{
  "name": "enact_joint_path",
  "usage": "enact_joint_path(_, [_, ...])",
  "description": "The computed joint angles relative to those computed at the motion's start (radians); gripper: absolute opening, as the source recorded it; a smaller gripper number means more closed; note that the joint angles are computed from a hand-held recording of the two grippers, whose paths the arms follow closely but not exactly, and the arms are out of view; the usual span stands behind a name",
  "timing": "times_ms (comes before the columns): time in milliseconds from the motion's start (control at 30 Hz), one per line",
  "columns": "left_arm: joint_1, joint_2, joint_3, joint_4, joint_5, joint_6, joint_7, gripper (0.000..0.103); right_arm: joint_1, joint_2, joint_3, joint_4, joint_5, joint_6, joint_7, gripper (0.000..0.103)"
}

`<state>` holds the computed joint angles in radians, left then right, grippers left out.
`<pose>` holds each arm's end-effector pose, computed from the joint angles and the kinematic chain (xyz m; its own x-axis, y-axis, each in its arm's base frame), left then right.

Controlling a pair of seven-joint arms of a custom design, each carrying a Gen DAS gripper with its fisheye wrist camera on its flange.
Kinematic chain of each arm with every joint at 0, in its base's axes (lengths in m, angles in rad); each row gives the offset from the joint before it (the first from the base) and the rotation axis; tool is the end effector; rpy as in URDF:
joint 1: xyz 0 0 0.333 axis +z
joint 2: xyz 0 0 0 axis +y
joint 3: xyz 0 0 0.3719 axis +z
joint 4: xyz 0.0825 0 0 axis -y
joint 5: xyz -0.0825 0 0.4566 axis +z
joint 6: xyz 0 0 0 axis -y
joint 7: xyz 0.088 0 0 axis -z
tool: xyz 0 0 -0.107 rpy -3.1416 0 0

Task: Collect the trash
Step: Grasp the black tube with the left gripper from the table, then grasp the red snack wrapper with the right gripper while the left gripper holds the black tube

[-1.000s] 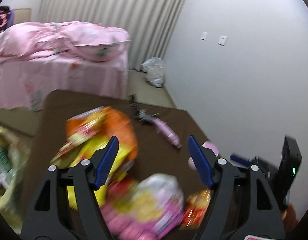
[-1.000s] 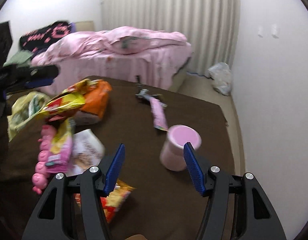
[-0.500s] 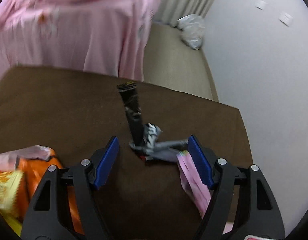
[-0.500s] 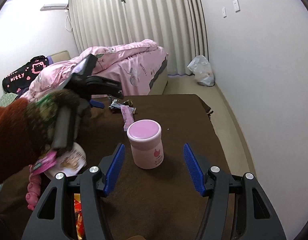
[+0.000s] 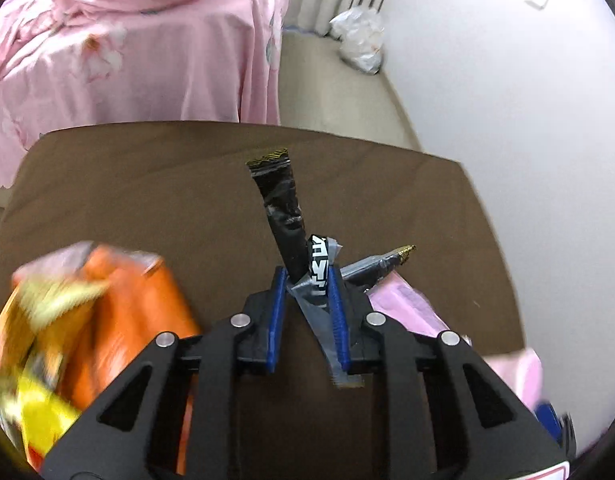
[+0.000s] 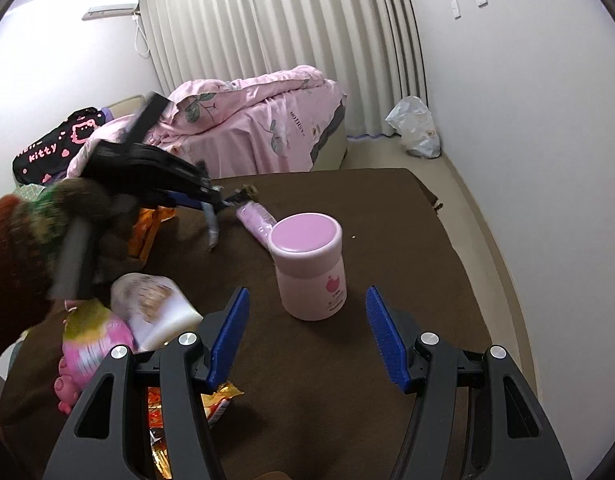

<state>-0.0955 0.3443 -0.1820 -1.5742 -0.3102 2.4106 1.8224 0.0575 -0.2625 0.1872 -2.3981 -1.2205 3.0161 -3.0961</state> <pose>0.7625 -0.1981 0.5286 -0.3675 -0.9018 0.2275 -0.8381 0.2151 -0.5013 0.4932 0.1993 0.4917 -0.0840 -0.9740 -0.2106 -0.5606 0.2209 -0.7981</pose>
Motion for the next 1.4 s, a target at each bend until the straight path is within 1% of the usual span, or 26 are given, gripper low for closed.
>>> enact_joint_path(67, [0.040,-0.084,-0.026,-0.098,-0.093,0.033,0.084,0.020,0.013,0.006,-0.005,0.004,0.023,0.000,-0.035,0.057])
enact_joint_path(167, [0.079,-0.212,-0.031,-0.229,-0.247,0.061,0.228,0.020,0.036,0.008,-0.005,0.007,0.064,-0.018,-0.100,0.057])
enact_joint_path(233, [0.089,-0.306,-0.014,-0.321,-0.370,0.075,0.346,0.020,0.056,0.010,-0.013,0.004,0.113,-0.016,-0.156,0.057])
enact_joint_path(300, [0.076,-0.373,0.011,-0.390,-0.454,0.098,0.439,0.021,0.075,0.008,-0.020,-0.003,0.176,-0.008,-0.214,0.057])
enact_joint_path(333, [0.068,-0.408,0.025,-0.426,-0.482,0.106,0.482,0.021,0.084,0.005,-0.021,-0.007,0.207,-0.007,-0.244,0.057])
enact_joint_path(400, [0.054,-0.470,0.053,-0.493,-0.491,0.106,0.527,0.021,0.090,-0.005,-0.007,-0.009,0.245,-0.021,-0.285,0.057])
enact_joint_path(467, [0.046,-0.532,0.077,-0.567,-0.484,0.108,0.540,0.021,0.103,-0.014,0.002,-0.009,0.283,-0.036,-0.334,0.057])
enact_joint_path(533, [0.038,-0.572,0.094,-0.623,-0.481,0.129,0.533,0.021,0.147,-0.009,-0.018,-0.004,0.369,-0.042,-0.440,0.057])
enact_joint_path(600, [0.033,-0.607,0.114,-0.673,-0.493,0.167,0.529,0.021,0.198,0.003,-0.043,-0.002,0.476,-0.049,-0.556,0.057])
enact_joint_path(633, [0.030,-0.616,0.123,-0.688,-0.500,0.185,0.529,0.021,0.212,0.008,-0.043,0.000,0.514,-0.058,-0.593,0.057])
enact_joint_path(700, [0.027,-0.638,0.143,-0.718,-0.503,0.199,0.537,0.021,0.213,0.012,-0.026,-0.001,0.545,-0.077,-0.627,0.057])
enact_joint_path(767, [0.027,-0.653,0.159,-0.737,-0.499,0.189,0.543,0.021,0.216,0.012,-0.008,-0.002,0.566,-0.126,-0.649,0.057])
enact_joint_path(800, [0.027,-0.658,0.164,-0.746,-0.499,0.188,0.546,0.021,0.228,0.011,-0.007,-0.005,0.590,-0.165,-0.667,0.057])
enact_joint_path(833, [0.027,-0.665,0.171,-0.756,-0.501,0.187,0.554,0.021,0.234,0.007,-0.007,-0.011,0.606,-0.186,-0.677,0.057])
enact_joint_path(900, [0.030,-0.671,0.183,-0.768,-0.506,0.179,0.560,0.021,0.233,-0.018,-0.002,-0.036,0.609,-0.198,-0.672,0.057])
enact_joint_path(933, [0.033,-0.669,0.188,-0.768,-0.509,0.173,0.557,0.021,0.233,-0.033,0.000,-0.046,0.613,-0.221,-0.678,0.057])
enact_joint_path(967, [0.038,-0.666,0.193,-0.767,-0.514,0.167,0.550,0.021,0.228,-0.047,0.009,-0.049,0.605,-0.252,-0.676,0.057])
enact_joint_path(1033, [0.044,-0.660,0.196,-0.761,-0.522,0.158,0.541,0.021,0.209,-0.076,0.037,-0.048,0.562,-0.355,-0.655,0.057])
enact_joint_path(1067, [0.045,-0.658,0.197,-0.758,-0.530,0.154,0.540,0.021,0.209,-0.095,0.036,-0.057,0.556,-0.380,-0.652,0.057])
enact_joint_path(1133, [0.046,-0.657,0.198,-0.756,-0.542,0.145,0.544,0.021,0.216,-0.134,0.022,-0.084,0.573,-0.380,-0.637,0.057])
enact_joint_path(1233, [0.048,-0.658,0.193,-0.755,-0.550,0.141,0.544,0.022,0.246,-0.186,-0.019,-0.135,0.656,-0.313,-0.648,0.057])
enact_joint_path(1267, [0.049,-0.658,0.190,-0.756,-0.548,0.141,0.541,0.022,0.258,-0.189,-0.028,-0.143,0.685,-0.291,-0.663,0.057])
enact_joint_path(1333, [0.050,-0.659,0.183,-0.759,-0.540,0.144,0.533,0.022,0.307,-0.174,-0.058,-0.151,0.761,-0.246,-0.739,0.057])
enact_joint_path(1400, [0.050,-0.660,0.179,-0.760,-0.531,0.146,0.528,0.022,0.312,-0.144,-0.043,-0.136,0.782,-0.234,-0.783,0.057])
